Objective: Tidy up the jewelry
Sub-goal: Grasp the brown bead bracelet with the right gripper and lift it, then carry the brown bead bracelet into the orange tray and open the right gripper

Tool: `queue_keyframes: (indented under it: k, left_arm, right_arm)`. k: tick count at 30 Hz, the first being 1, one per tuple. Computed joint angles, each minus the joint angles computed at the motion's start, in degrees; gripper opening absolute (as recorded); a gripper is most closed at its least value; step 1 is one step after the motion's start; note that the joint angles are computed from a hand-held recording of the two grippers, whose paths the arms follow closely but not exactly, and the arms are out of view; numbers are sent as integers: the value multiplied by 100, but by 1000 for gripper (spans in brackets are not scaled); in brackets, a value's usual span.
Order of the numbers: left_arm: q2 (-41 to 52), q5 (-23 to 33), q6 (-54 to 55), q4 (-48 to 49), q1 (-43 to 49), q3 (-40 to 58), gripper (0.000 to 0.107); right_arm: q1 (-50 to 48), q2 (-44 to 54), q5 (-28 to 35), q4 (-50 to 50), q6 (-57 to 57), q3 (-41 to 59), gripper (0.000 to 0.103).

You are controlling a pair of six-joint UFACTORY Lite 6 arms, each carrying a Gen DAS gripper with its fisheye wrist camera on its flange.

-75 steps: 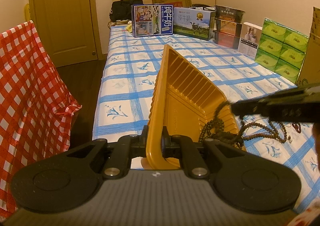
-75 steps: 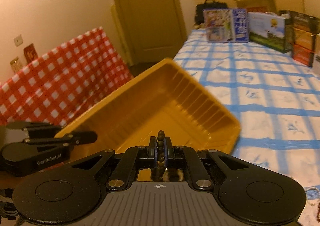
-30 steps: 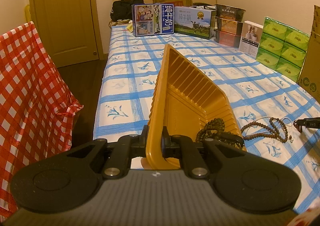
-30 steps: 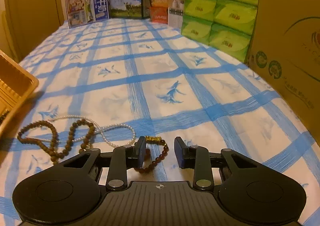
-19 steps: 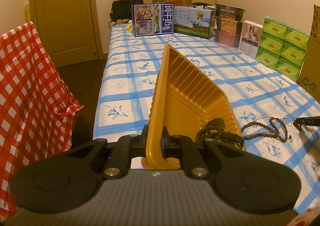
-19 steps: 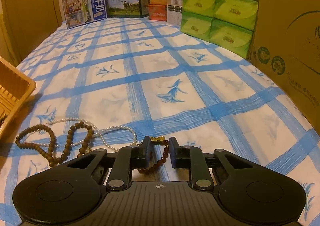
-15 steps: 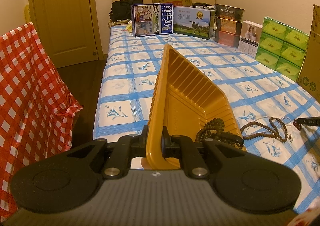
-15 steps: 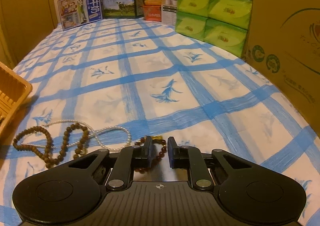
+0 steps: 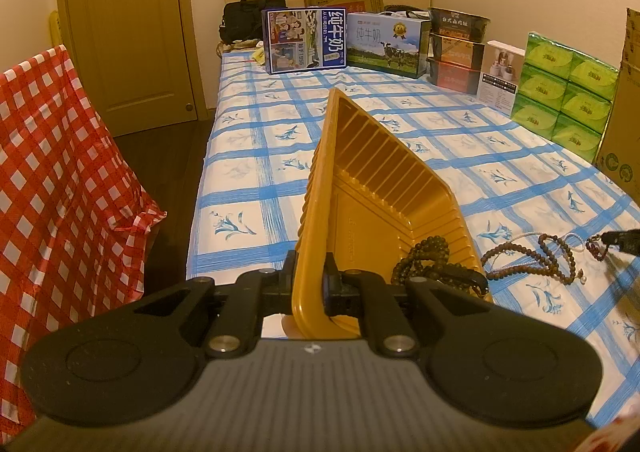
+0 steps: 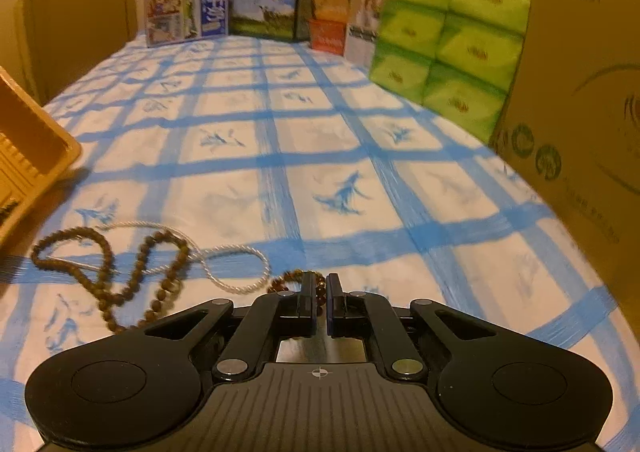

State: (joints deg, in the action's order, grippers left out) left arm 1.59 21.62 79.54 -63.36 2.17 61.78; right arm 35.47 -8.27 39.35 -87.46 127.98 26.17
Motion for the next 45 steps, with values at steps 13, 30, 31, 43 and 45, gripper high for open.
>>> queue_keyframes:
  k: [13,30,31,43,45]
  left_arm:
    - [-10,-14,-4,-1,-11,-14,9]
    - [1,-35,-35,-18,-70,1,9]
    - [3,-32,-33,-24,-69,3,9]
    - [-9,-66,72,-187,-128,-50,9]
    - [-8,-71,87,-209,-133,-54,9]
  right_arm:
    - [917,-441,442,742,-1420,1221,4]
    - [1009,2548,-1391,885,-2691,5332,4]
    - [1005,2786,-1459,1019,-2871,5604,4]
    - [876,4405,-2135,2858,-4869,7237,4]
    - [813,4456,-2264,3188,-5088,7232,4]
